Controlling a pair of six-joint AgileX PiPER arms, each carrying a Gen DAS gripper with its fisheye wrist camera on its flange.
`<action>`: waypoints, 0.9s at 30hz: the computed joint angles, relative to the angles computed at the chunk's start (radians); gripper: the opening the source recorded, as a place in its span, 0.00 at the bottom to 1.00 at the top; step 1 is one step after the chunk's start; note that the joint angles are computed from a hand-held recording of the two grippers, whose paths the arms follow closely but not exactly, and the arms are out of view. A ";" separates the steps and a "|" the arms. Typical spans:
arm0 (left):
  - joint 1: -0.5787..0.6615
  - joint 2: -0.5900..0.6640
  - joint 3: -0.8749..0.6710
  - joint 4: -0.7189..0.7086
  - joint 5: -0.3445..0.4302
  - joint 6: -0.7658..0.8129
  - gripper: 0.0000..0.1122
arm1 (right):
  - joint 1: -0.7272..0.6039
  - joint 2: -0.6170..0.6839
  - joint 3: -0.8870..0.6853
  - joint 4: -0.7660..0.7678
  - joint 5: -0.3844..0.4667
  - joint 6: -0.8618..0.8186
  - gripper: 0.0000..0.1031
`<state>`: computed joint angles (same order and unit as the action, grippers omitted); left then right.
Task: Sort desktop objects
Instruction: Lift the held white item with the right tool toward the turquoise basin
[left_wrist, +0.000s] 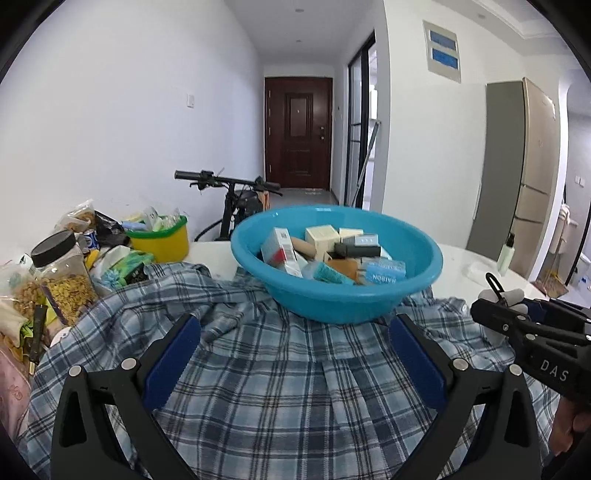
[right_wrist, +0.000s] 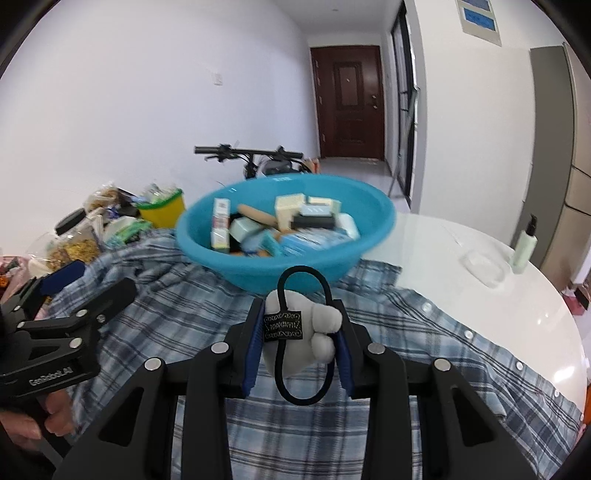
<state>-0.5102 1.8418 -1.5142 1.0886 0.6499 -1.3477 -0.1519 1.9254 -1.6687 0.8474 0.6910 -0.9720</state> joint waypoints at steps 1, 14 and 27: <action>0.000 -0.014 0.016 0.019 -0.009 -0.016 0.92 | 0.005 -0.011 0.012 0.015 -0.004 -0.015 0.32; -0.041 -0.119 0.110 0.175 0.012 -0.164 0.87 | 0.030 -0.135 0.137 0.169 -0.029 -0.162 0.32; -0.088 -0.177 0.135 0.193 0.058 -0.164 0.92 | -0.007 -0.214 0.201 0.287 -0.010 -0.255 0.32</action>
<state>-0.5983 1.6644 -1.3788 1.2818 0.7083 -1.5116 -0.1585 1.7114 -1.4674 1.1339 0.6806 -1.2273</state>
